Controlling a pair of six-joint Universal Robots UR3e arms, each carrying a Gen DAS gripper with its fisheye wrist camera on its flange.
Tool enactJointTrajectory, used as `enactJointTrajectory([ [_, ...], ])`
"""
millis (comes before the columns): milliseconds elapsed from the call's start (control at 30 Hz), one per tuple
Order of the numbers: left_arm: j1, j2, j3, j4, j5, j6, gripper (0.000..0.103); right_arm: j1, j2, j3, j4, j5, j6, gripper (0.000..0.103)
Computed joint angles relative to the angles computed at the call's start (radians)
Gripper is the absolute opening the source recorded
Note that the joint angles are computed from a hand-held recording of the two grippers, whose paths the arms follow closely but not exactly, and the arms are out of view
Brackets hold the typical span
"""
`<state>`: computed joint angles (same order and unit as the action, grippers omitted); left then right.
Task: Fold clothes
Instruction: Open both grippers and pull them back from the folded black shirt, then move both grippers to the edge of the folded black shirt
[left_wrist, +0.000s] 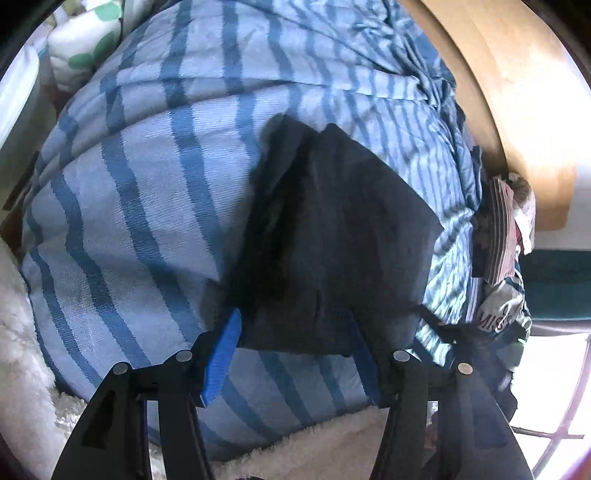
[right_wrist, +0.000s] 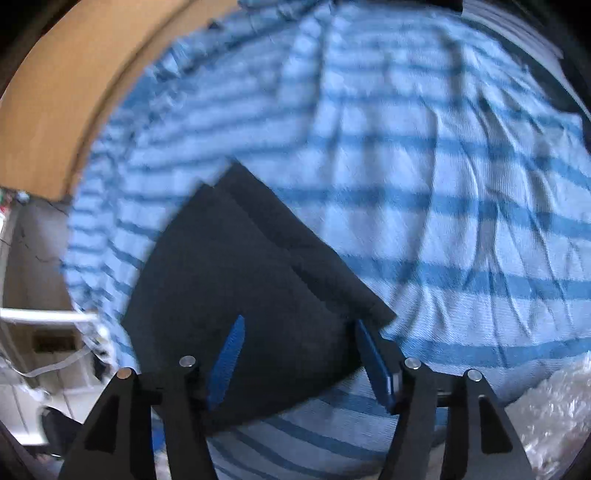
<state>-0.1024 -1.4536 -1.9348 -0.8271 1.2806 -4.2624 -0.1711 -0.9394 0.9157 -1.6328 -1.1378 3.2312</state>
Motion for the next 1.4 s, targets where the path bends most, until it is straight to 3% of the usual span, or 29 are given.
enactJointTrajectory([
  [200,-0.01,0.017,-0.011,-0.01,0.001,-0.015,0.06,-0.029,-0.084,0.118,-0.096,0.042,0.018,0.066],
  [300,-0.016,0.027,-0.022,0.003,0.004,-0.03,0.06,-0.001,-0.029,0.01,0.015,-0.024,-0.025,0.064],
  [533,-0.027,0.047,-0.016,-0.019,0.013,-0.042,0.06,0.008,-0.228,0.217,-0.12,0.027,-0.042,0.066],
  [800,-0.09,0.02,0.134,-0.197,0.072,0.037,0.06,0.122,-0.407,0.337,-0.182,-0.064,-0.118,0.071],
  [933,-0.118,0.002,0.214,-0.3,0.115,0.091,0.06,0.116,-0.496,0.461,-0.224,-0.043,-0.131,0.075],
  [1000,-0.13,0.004,0.222,-0.309,0.129,0.097,0.06,0.119,-0.515,0.481,-0.222,-0.049,-0.143,0.076],
  [1100,-0.144,0.008,0.22,-0.307,0.143,0.093,0.068,0.122,-0.536,0.504,-0.228,-0.066,-0.148,0.08],
  [1400,-0.186,-0.022,0.274,-0.336,0.169,0.149,0.073,0.116,-0.566,0.515,-0.225,-0.098,-0.154,0.084],
])
